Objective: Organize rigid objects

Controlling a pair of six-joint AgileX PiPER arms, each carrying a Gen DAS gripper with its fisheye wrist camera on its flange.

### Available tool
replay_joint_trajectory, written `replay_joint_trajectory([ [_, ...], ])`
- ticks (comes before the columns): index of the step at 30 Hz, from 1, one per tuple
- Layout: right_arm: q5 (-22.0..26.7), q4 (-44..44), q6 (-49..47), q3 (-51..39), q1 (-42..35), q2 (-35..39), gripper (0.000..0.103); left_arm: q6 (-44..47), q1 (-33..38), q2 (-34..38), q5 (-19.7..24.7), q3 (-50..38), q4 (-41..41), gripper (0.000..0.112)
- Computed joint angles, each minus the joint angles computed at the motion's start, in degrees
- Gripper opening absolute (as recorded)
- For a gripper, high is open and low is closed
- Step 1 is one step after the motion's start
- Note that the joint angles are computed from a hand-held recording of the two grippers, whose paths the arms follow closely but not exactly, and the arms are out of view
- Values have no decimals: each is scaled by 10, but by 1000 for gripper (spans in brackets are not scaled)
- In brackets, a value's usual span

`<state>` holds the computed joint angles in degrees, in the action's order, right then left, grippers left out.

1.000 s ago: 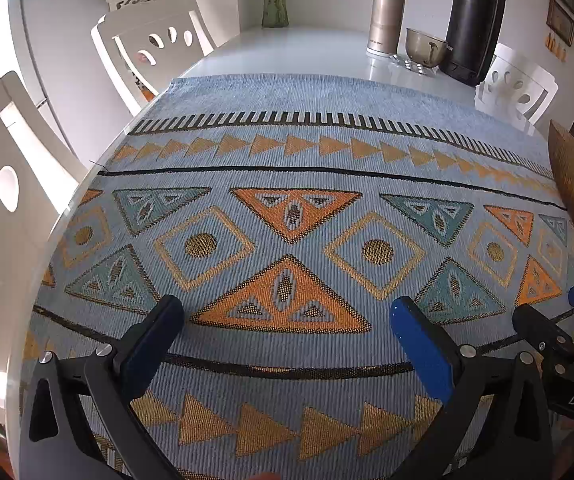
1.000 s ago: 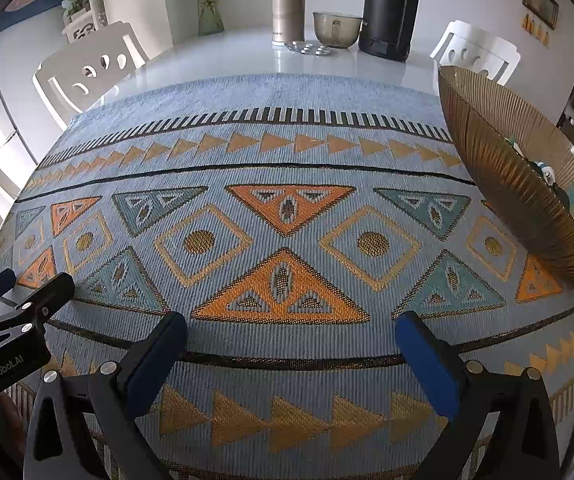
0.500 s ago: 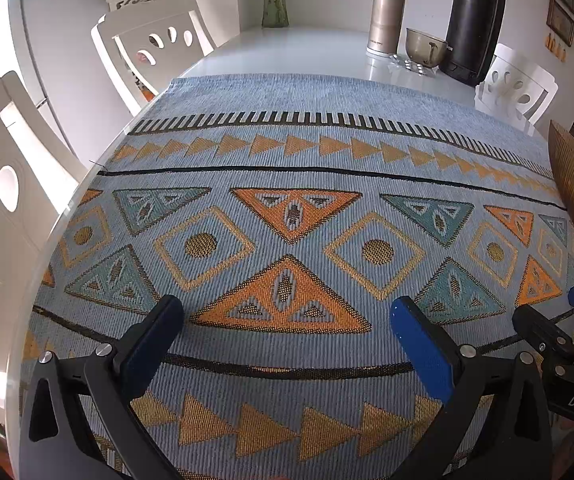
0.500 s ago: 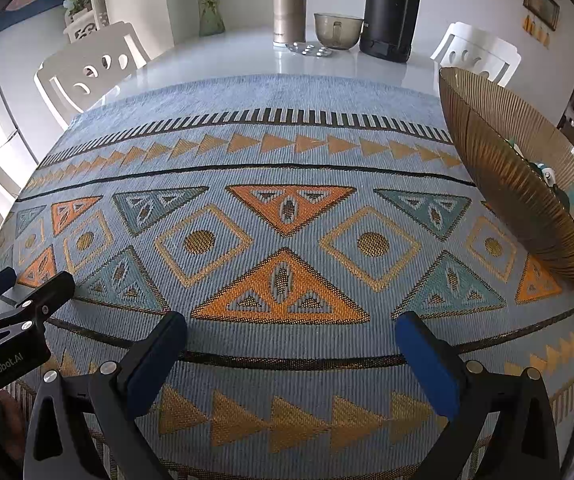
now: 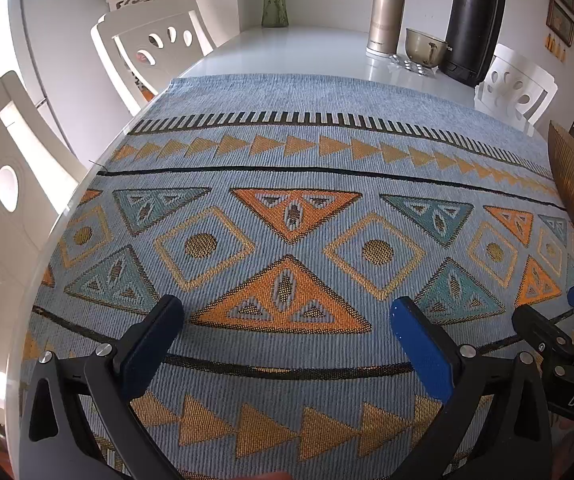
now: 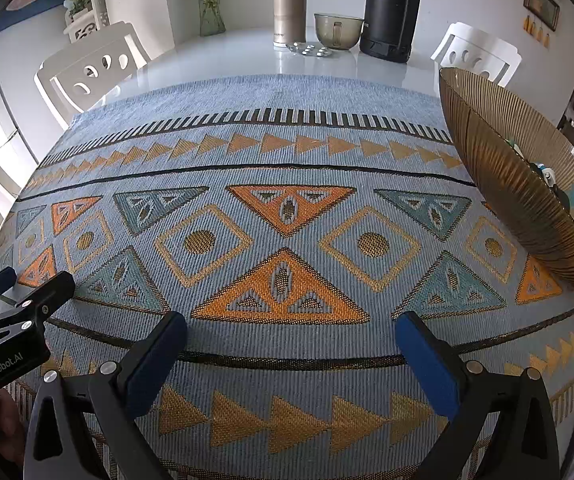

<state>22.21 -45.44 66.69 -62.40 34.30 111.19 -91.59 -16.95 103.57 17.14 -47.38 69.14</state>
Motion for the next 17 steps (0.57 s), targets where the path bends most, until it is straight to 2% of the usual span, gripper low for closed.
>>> replay_joint_trajectory([
  [17,2,-1,4,1,3,-2,103,-7,-2,-3,0,5,7,103],
])
